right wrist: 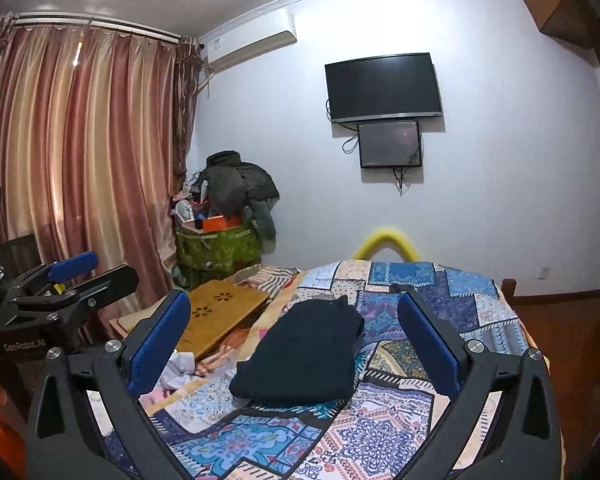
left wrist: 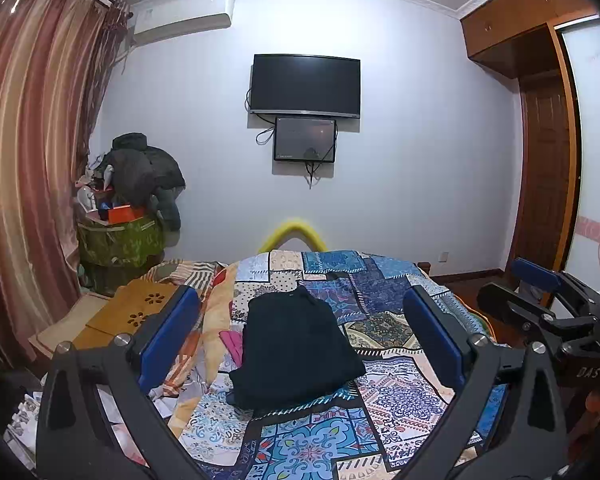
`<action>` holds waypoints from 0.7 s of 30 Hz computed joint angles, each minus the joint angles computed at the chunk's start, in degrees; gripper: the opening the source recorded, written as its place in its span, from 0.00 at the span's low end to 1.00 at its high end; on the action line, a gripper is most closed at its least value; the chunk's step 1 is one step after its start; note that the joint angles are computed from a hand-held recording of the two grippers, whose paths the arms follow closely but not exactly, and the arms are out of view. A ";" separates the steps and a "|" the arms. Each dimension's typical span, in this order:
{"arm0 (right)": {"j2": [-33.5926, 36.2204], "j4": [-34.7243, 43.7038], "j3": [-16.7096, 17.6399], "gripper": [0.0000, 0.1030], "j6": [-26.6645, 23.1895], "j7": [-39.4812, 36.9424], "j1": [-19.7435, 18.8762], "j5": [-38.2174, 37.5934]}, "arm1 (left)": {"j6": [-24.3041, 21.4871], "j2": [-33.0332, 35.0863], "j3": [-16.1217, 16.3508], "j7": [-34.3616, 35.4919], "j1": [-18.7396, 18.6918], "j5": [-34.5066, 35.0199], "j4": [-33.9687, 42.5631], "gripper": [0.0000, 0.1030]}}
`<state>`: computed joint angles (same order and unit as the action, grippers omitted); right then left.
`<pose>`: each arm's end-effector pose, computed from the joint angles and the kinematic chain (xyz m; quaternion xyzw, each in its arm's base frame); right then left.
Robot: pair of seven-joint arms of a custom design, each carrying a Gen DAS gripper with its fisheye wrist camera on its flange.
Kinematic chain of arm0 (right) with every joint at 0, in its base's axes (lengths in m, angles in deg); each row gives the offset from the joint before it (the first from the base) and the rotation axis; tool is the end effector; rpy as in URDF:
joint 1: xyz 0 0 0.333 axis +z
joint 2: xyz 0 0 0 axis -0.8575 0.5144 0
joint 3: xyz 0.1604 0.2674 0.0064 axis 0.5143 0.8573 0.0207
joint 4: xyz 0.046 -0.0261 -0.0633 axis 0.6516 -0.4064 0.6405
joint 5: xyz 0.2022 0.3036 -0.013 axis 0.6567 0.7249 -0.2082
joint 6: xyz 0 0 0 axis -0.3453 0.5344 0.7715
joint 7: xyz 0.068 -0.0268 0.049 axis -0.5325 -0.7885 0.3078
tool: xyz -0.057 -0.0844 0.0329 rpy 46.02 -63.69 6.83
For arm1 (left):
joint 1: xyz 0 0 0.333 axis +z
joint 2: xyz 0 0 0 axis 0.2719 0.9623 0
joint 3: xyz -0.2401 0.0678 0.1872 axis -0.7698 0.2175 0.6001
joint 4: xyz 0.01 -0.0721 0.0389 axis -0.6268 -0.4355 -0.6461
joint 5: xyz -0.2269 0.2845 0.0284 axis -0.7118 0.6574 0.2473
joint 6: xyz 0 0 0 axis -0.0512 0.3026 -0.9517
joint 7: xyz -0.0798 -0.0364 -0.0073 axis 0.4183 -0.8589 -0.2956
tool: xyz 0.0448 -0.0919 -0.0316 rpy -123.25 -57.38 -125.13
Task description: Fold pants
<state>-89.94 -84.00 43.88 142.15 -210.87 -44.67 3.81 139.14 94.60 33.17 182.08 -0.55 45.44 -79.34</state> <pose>0.5371 0.2079 0.6442 -0.4739 0.6167 -0.4645 0.4236 0.6745 -0.3151 0.6692 -0.3465 0.7079 -0.5649 0.2444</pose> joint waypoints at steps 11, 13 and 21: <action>-0.05 -0.05 0.08 1.00 -0.54 -0.54 0.16 0.91 | -4.38 3.43 0.86 -1.07 -1.28 0.55 6.43 1.00; -0.14 -0.14 0.10 1.00 -0.68 -0.48 0.14 0.87 | -4.63 3.67 0.94 -1.06 -1.37 0.56 6.86 1.00; -0.59 -0.72 0.22 1.00 -0.64 -0.18 -0.11 1.74 | -4.48 3.39 0.87 -0.59 -1.08 0.38 5.92 1.00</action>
